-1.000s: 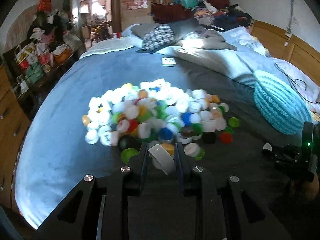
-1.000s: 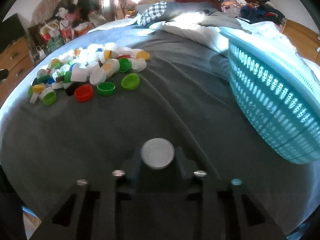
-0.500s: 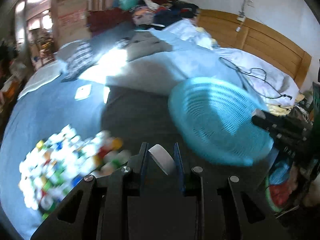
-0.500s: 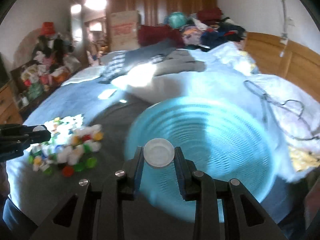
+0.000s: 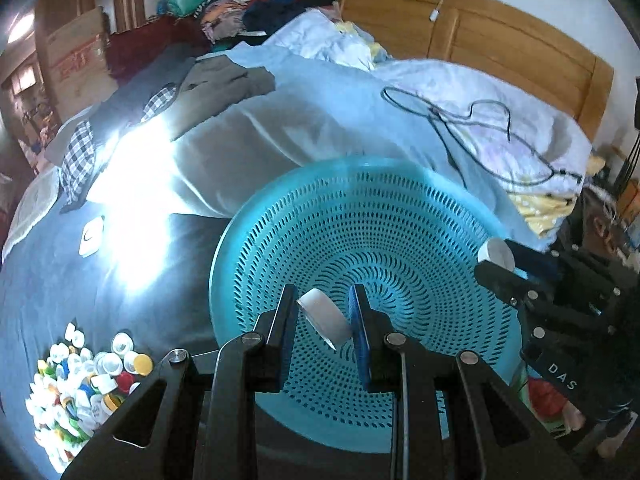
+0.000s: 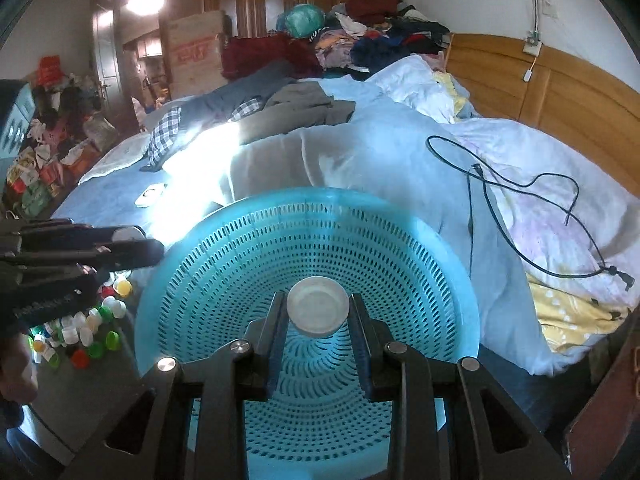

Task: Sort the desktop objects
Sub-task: 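Carry both white caps over the blue basket and open both grippers, then withdraw both grippers from the basket back toward the cap pile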

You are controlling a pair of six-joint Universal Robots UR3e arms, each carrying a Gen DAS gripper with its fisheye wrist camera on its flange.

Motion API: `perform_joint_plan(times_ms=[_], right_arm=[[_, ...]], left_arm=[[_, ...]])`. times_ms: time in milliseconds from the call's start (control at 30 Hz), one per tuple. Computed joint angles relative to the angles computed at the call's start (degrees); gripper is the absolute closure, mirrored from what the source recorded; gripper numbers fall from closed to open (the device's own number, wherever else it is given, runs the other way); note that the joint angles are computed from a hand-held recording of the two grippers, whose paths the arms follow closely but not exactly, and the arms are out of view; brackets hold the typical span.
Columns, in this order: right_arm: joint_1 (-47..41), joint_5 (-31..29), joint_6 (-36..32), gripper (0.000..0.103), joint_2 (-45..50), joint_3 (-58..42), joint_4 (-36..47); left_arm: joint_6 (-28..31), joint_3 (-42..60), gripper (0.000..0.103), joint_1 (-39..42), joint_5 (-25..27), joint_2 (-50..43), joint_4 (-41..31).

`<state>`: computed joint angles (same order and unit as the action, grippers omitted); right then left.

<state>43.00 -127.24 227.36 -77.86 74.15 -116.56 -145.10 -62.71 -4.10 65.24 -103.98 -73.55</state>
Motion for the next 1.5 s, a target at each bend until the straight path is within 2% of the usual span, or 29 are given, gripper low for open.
perform_joint_plan(times_ms=[100, 133, 167, 233, 267, 333, 500, 767, 833, 933, 1033, 1100, 1233, 1367, 1433, 1500], right_arm=[[-1.1, 1.3, -1.2, 0.071, -0.1, 2.1, -2.8], [-1.5, 1.6, -1.6, 0.060, 0.2, 2.5, -3.0], [-1.5, 1.4, -1.5, 0.031, 0.5, 2.7, -3.2], [-0.2, -2.1, -0.2, 0.007, 0.6, 4.4, -5.1], [0.5, -3.9, 0.6, 0.007, 0.8, 4.5, -4.8], [0.5, -5.2, 0.8, 0.007, -0.2, 6.9, -7.0], [-0.6, -6.6, -4.9, 0.007, 0.7, 11.4, -14.4], [-2.5, -3.6, -11.6, 0.007, 4.8, 14.1, -21.6], [-3.1, -1.9, -12.5, 0.007, 5.0, 15.0, -23.9], [-4.9, 4.4, -13.7, 0.006, 4.5, 17.1, -27.1], [-4.6, 5.1, -14.0, 0.006, 4.5, 18.3, -28.3], [-4.3, 4.7, -13.2, 0.006, 3.6, 19.6, -28.3], [-2.4, 3.0, -9.9, 0.006, 1.2, 21.8, -27.6], [2.3, -1.2, -5.7, 0.005, 0.2, 20.7, -24.2], [4.1, -3.0, -3.3, 0.004, 0.9, 18.9, -20.5], [4.8, -3.9, -2.3, 0.004, 1.5, 16.5, -16.1]], left_arm=[[-1.0, -0.4, 0.081, -0.8, 0.8, -0.8, 1.9], [-1.4, -1.5, 0.077, -1.0, 1.1, -0.5, 3.6], [-2.1, -2.6, 0.070, -1.0, 1.4, -0.3, 5.6], [-3.5, -3.1, 0.064, -1.1, 1.0, -0.8, 7.5], [-3.1, -3.7, 0.064, -0.5, -0.4, -0.8, 7.8], [-3.6, -4.3, 0.064, -0.6, 0.2, -1.5, 8.6], [-4.7, -8.1, 0.064, -0.2, 0.6, -2.6, 12.2], [-6.0, -11.7, 0.064, -0.4, 2.0, -4.7, 15.9], [-6.2, -12.3, 0.064, -0.4, 1.1, -5.2, 16.6], [-7.5, -12.5, 0.064, -0.1, -1.1, -5.7, 16.6], [-10.2, -13.1, 0.061, 0.6, -4.1, -6.2, 17.3], [-11.2, -15.1, 0.061, 1.3, -4.5, -5.5, 19.4], [-10.7, -19.7, 0.059, 3.6, -7.5, -1.2, 18.2], [-6.1, -28.1, 0.055, 5.9, -8.7, 6.0, 16.8], [-2.5, -29.8, 0.055, 6.2, -7.6, 8.4, 13.9], [-0.3, -31.7, 0.055, 7.7, -8.0, 11.8, 14.1]])
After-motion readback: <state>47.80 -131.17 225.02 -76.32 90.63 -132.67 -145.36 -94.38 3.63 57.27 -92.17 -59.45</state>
